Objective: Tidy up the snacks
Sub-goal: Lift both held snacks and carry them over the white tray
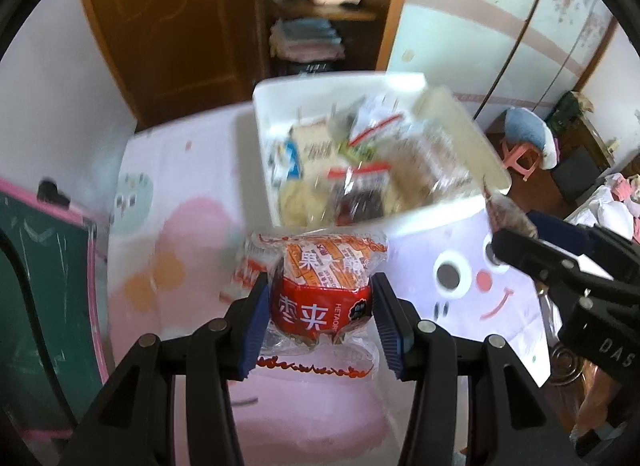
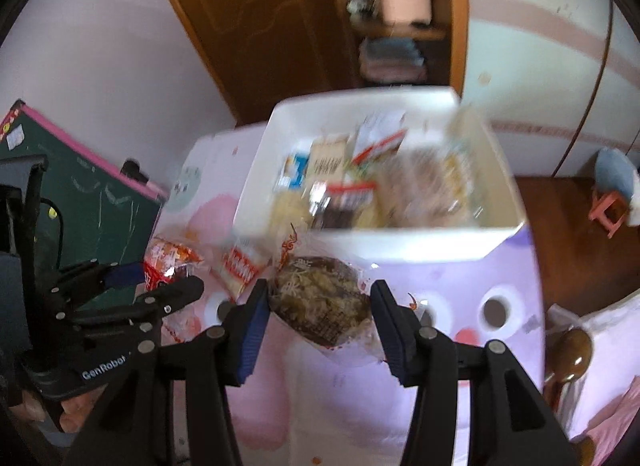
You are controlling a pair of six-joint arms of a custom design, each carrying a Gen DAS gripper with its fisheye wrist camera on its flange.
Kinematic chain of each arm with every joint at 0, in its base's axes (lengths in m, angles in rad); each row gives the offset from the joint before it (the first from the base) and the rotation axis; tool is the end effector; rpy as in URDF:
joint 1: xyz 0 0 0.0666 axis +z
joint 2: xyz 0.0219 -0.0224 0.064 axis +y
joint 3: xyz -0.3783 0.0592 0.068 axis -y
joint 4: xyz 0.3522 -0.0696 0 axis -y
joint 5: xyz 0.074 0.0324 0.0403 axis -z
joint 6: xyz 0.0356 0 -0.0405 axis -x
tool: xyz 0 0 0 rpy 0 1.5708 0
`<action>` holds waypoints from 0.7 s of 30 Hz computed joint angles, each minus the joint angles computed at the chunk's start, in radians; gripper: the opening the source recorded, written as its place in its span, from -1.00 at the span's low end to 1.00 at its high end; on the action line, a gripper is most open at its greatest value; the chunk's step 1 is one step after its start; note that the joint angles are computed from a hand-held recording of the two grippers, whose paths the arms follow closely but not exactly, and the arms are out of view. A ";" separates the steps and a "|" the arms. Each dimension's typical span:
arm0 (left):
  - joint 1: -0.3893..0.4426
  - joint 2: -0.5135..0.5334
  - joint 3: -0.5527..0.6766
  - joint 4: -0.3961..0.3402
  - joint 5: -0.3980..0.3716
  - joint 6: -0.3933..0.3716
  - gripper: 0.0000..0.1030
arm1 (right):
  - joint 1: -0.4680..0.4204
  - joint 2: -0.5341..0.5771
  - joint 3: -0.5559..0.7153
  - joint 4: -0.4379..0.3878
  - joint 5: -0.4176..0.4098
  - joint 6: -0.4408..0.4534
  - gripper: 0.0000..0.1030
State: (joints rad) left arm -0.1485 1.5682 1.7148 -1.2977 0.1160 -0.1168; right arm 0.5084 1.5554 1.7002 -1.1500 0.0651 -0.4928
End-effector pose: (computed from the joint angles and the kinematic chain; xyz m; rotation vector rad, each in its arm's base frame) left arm 0.4757 -0.0757 0.4606 0.3930 2.6908 -0.1670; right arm 0.4303 0.2367 0.4681 0.0043 2.6003 0.2884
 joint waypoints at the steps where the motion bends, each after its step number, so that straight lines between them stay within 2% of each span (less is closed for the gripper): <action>1: -0.007 0.015 0.037 -0.001 -0.003 0.000 -0.07 | -0.009 0.004 0.022 -0.008 0.014 0.007 -0.01; 7: -0.025 0.096 0.208 -0.011 -0.031 0.009 -0.07 | -0.068 0.030 0.140 -0.032 0.082 0.067 0.00; 13: -0.034 0.214 0.427 -0.040 -0.053 0.011 -0.07 | -0.101 0.097 0.278 -0.045 0.152 0.120 0.00; 21: -0.047 0.344 0.641 -0.083 -0.080 0.059 -0.06 | -0.131 0.216 0.470 -0.086 0.227 0.166 0.00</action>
